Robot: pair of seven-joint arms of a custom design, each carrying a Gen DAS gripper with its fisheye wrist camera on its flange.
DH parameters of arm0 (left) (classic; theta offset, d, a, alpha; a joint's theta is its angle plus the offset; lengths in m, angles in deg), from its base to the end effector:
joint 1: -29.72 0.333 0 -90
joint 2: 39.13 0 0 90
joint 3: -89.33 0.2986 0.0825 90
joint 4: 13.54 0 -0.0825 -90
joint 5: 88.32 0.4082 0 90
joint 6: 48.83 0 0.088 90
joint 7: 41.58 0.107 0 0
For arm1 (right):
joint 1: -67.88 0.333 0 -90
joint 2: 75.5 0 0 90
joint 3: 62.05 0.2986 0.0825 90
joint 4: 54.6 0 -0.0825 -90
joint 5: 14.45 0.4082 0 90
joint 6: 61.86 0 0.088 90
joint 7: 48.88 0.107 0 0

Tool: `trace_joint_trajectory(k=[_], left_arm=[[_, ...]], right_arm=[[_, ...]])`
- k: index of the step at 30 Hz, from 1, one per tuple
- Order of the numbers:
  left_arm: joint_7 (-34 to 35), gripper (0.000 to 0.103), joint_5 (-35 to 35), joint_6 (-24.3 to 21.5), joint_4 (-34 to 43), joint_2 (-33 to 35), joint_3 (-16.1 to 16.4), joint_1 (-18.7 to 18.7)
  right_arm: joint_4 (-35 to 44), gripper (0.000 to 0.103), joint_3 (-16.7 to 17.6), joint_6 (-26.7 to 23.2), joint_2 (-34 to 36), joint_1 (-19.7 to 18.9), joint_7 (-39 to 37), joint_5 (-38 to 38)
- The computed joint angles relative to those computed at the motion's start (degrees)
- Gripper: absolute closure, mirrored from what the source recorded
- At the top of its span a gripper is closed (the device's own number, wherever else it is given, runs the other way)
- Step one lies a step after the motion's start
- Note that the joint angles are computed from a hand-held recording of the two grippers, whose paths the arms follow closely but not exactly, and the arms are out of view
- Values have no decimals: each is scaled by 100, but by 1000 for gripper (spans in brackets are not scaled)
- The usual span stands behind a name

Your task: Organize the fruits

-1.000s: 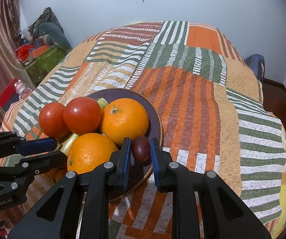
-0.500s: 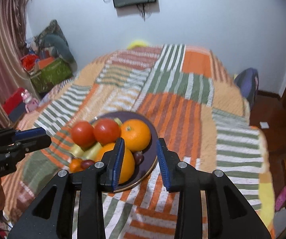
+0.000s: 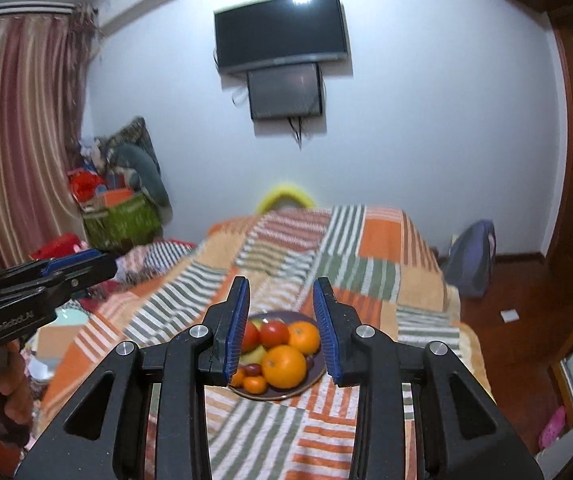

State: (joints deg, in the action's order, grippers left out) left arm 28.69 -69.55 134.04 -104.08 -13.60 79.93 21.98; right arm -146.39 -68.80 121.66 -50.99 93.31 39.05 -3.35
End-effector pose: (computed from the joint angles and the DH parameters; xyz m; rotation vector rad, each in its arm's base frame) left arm 0.7016 -0.2233 0.5014 -1.3757 1.7355 -1.2362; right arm 0.6951 0.2328 0.5043 -1.5863 1.2918 -0.7518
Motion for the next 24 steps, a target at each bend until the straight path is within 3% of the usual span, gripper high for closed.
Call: trace_joint_trajectory(k=[4,8,10,12,15,19,21,24], left_arm=[[-520,60,147,672,-657,-545,1453,-1206],[-160,52,-566,1204,-1197,-823,3035,-2755],[169,44,-948,1404,-1395,-907,3386,-3164],[409,40,-1213,1559,-1535,-976,3445,-3305],[687,38,-1474,1636,-1624,-1033,3340,-3279],[1031,30,-1829,1653,-1699,-1098,3157,-3211],[1413,28,-2237,1690,-1746,-1108,3270,-3408],[1723,22,-2524,1707,-1797,-1143,3172,-3384]], right_arm=[[-491,68,-582,574,-328,668,62,88],[-778,57,-870,1054,-504,1079,-225,499],[-872,52,-853,1209,-576,1137,-392,663],[-876,43,-956,1307,-558,1286,-622,913],[-822,26,-1453,1492,-438,1859,-1136,1651],[-847,22,-1508,1573,-472,2031,-1618,2163],[-787,13,-1714,1593,-426,2285,-1990,2619],[-780,2,-1911,1761,-382,2579,-2484,3257]])
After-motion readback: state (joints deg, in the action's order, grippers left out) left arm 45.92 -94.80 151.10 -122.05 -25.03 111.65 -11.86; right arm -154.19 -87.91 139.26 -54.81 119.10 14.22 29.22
